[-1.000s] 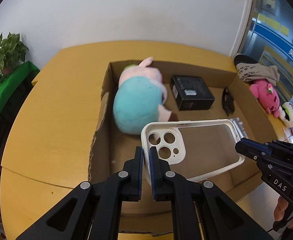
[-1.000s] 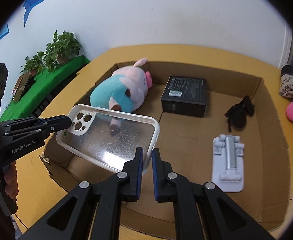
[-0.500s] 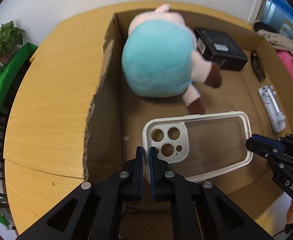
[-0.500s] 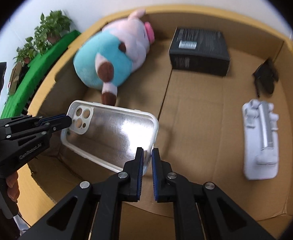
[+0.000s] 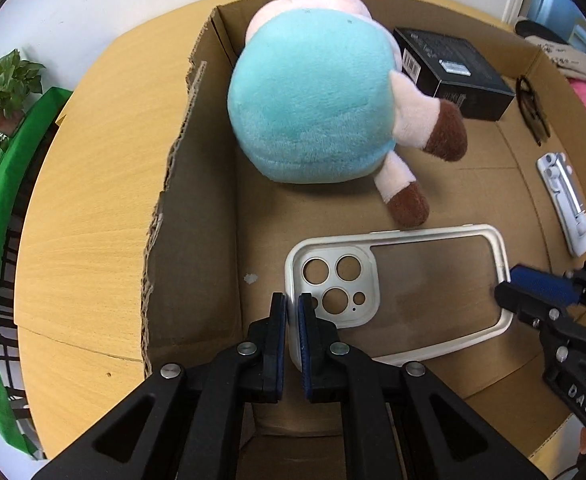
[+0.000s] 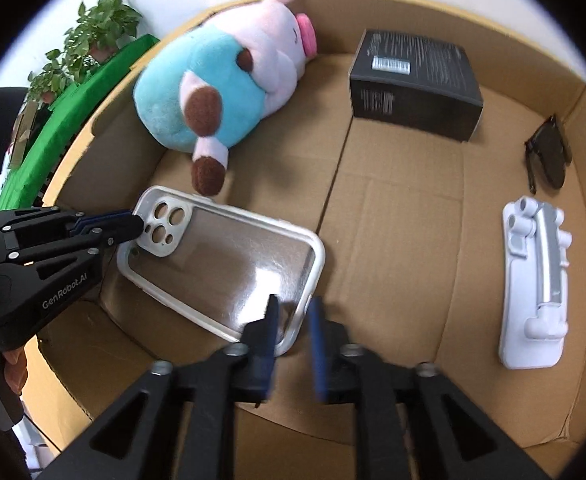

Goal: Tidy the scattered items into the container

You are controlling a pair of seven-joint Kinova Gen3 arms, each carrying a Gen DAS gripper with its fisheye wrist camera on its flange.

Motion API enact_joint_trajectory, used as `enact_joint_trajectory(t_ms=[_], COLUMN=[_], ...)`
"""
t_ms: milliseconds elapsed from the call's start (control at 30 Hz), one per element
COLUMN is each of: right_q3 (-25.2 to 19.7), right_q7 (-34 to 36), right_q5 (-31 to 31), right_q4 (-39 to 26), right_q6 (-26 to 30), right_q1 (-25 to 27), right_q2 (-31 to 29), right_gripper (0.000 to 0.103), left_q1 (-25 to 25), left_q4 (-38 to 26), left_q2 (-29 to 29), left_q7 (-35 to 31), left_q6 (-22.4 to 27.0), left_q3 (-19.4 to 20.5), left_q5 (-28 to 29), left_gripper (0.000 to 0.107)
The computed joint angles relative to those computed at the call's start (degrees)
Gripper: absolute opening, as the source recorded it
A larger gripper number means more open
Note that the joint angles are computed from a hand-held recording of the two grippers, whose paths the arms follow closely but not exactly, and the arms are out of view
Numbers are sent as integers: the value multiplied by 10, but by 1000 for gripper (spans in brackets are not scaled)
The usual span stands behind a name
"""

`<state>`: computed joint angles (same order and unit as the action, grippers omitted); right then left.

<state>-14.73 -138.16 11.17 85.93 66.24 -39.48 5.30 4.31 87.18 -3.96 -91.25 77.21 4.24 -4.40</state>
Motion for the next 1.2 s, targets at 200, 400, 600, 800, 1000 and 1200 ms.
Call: enact_joint_trajectory(t_ms=[200,400,600,800,1000,1200], right_q3=[-114,-245,-261,-326,-367,-365], right_q7=[-103,-242,-323,-387,-434,-435], right_q5=[76,201,266,325,362,361], right_q4=[94,189,240,286,308,309], right_q6=[-84,-86,-11,-28,-32,-33], right_q1=[82,157,118,165,189,188], right_q2=[-114,-232,-241,-257,-258,-258], right_gripper=[61,80,80,83,85,87], left_q1=[-26,-75,-29,-74,-44,-20], left_q4=[76,176,266,333,346,344], left_q2=[-128,-270,-311,-341,-337,-328], left_q7=[-7,-52,49,112,116,116], left_q6=[-117,-256,-357,-423,-443,-438], left_q3=[-13,4,40,129,115,99], left_q5=[51,161,117,49,38,42], left_gripper=[80,103,103,103,103,103])
